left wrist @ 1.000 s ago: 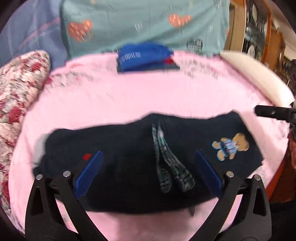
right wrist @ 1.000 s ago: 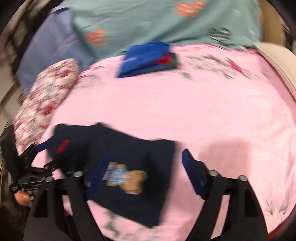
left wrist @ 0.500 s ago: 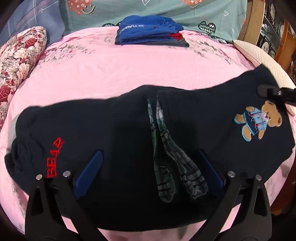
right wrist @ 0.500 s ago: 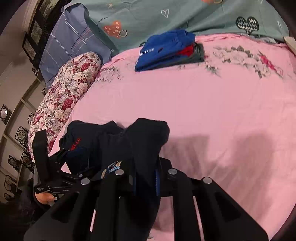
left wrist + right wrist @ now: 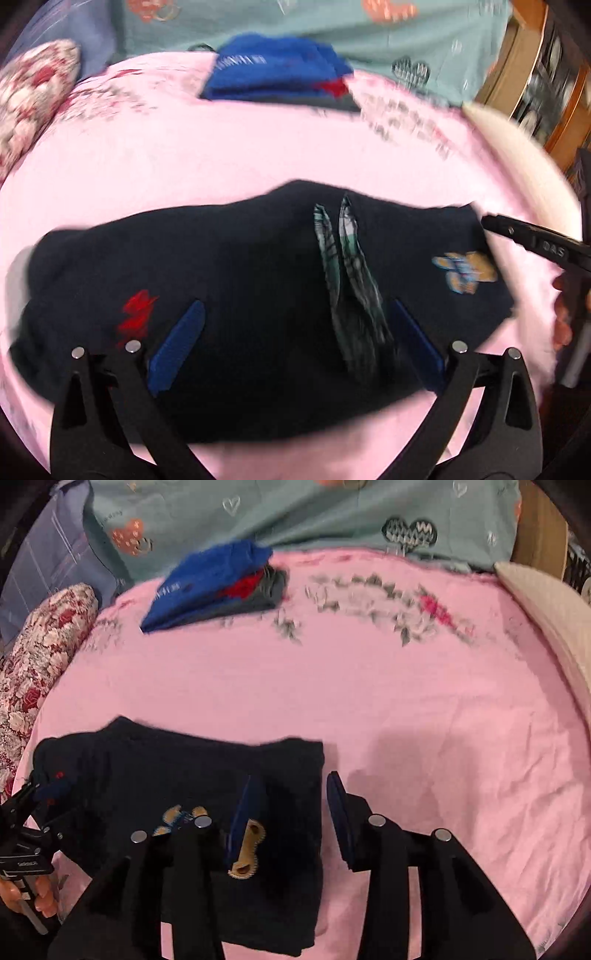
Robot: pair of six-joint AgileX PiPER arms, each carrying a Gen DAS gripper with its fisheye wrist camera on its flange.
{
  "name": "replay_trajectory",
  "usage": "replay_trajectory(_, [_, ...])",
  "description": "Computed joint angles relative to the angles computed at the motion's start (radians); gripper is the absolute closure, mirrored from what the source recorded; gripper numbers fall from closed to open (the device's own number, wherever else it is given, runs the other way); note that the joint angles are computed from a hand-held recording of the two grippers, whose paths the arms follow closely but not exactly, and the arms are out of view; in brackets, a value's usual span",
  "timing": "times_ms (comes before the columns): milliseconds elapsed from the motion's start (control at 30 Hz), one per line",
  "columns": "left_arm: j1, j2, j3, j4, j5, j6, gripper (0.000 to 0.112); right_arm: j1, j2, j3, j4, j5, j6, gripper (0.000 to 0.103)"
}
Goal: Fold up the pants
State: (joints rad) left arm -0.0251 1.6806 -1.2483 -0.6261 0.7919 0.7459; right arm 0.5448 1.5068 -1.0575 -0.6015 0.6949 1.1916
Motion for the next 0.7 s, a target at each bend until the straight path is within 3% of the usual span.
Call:
replay_trajectory(67, [0.117,-0.065,0.038,-0.092,0.084,0.109,0.012,0.081,-0.044,-0.003,-0.080,-0.033,0.080,0.060])
replay_trajectory(100, [0.210,-0.092,0.053,-0.132,0.146,0.151,0.012,0.093,-0.040,0.001,-0.060,-0.110,0.060,0.060])
replay_trajectory(167, [0.336,-0.087,0.045,-0.166,0.226,0.155,0.012,0.125,0.028,-0.076,0.100,-0.181,-0.100,0.060])
replay_trajectory(233, [0.459,-0.041,0.023,-0.194,0.278,0.107,0.012,0.157,0.125,-0.213,0.237,-0.160,-0.300,0.060])
replay_trajectory(367, [0.557,0.131,-0.097,-0.222,0.381,-0.090,0.012,0.201,0.395,-0.602,0.406,-0.043,-0.576,0.060])
replay_trajectory(567, [0.510,0.193,-0.145,-0.283,0.329,-0.165,0.012,0.213,0.765,-1.202,0.486,0.237,-0.731,0.060])
replay_trajectory(633, [0.489,0.216,-0.172,-0.295,0.319,-0.205,0.012,0.213,0.832,-1.311,0.509,0.295,-0.762,0.060])
replay_trajectory(700, [0.484,0.242,-0.199,-0.310,0.332,-0.226,0.014,0.221,0.846,-1.307,0.537,0.294,-0.816,0.062])
